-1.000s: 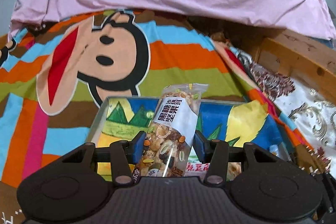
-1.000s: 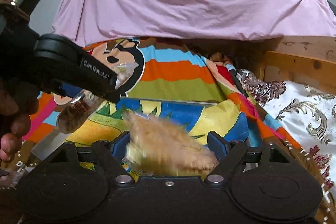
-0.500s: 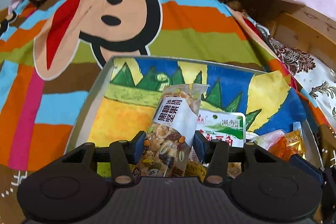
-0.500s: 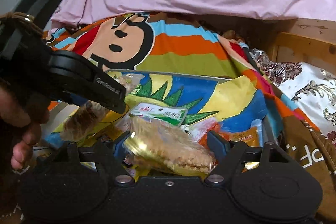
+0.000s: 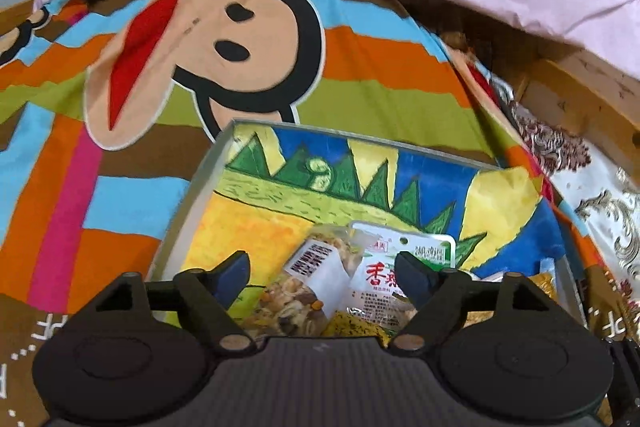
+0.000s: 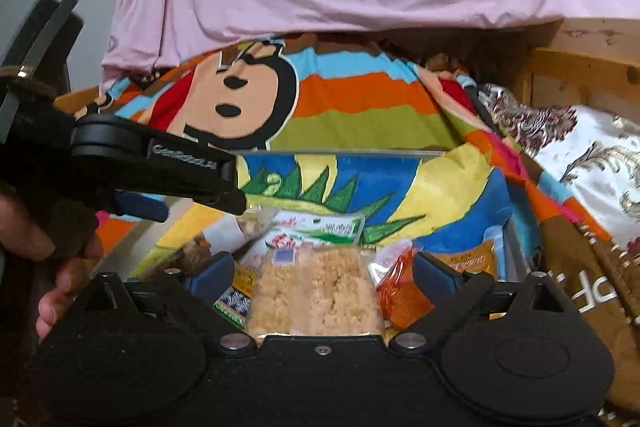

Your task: Organize snacks

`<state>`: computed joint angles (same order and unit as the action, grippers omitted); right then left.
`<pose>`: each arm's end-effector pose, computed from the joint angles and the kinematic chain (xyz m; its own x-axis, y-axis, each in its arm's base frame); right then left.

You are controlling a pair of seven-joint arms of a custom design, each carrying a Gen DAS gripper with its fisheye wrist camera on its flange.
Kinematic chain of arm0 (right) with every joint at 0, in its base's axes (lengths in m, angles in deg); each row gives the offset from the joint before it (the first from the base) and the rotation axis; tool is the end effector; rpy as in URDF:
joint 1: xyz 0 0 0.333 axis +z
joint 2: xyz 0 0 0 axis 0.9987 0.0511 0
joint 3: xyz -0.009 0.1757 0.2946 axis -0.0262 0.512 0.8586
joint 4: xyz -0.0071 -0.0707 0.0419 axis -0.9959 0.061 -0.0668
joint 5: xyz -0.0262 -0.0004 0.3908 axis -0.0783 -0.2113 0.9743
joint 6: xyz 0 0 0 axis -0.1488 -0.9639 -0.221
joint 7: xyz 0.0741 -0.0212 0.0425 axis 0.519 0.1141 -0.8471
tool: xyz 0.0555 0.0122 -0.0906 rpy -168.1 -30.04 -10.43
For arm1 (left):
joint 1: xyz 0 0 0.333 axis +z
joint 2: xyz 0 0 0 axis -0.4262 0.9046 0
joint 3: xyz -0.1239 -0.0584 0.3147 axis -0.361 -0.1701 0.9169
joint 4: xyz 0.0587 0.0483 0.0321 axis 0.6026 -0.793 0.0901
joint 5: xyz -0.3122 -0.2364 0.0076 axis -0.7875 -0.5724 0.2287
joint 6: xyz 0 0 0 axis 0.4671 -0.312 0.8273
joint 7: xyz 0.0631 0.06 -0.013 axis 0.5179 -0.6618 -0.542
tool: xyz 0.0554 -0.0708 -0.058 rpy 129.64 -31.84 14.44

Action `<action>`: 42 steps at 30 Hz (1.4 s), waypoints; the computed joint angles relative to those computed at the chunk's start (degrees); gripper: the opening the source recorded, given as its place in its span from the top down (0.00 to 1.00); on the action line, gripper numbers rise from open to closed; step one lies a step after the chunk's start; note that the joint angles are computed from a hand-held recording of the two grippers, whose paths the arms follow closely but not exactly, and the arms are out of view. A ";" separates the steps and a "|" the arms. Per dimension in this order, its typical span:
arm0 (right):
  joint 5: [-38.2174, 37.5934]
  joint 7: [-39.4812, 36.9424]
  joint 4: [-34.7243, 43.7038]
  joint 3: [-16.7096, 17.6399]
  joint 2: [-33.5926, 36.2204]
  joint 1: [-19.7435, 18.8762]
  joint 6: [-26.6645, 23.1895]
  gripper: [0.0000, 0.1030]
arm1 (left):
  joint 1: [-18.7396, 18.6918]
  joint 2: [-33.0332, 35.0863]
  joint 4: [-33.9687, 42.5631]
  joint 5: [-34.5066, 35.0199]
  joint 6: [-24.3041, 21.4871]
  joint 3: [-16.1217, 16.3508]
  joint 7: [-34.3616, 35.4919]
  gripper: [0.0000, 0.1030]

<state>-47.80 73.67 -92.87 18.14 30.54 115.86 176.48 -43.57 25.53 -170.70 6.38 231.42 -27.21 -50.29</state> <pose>0.4497 0.2758 0.4852 0.3681 -0.9252 -0.0925 -0.4316 -0.0819 -0.8984 0.4916 -0.3350 0.5050 0.1617 -0.9718 0.1715 -0.6249 -0.2354 -0.7444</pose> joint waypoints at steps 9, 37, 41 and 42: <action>-3.93 6.11 -5.88 0.49 -8.07 -0.57 5.03 0.01 | 0.87 -10.65 -6.08 2.82 -5.78 -3.09 -4.19 0.04; 0.08 10.26 -25.60 15.07 -35.53 -5.03 5.36 0.01 | -3.87 -38.86 -25.18 -3.06 -22.80 -20.29 -8.26 0.01; 0.85 12.04 -27.40 18.91 -40.12 -7.31 -0.82 0.01 | -6.19 -40.56 -27.84 -5.73 -24.66 -20.87 -9.36 0.01; 0.77 12.73 -27.69 19.54 -41.18 -7.79 -2.60 0.01 | -6.74 -40.91 -28.44 -6.34 -24.85 -20.77 -9.52 0.01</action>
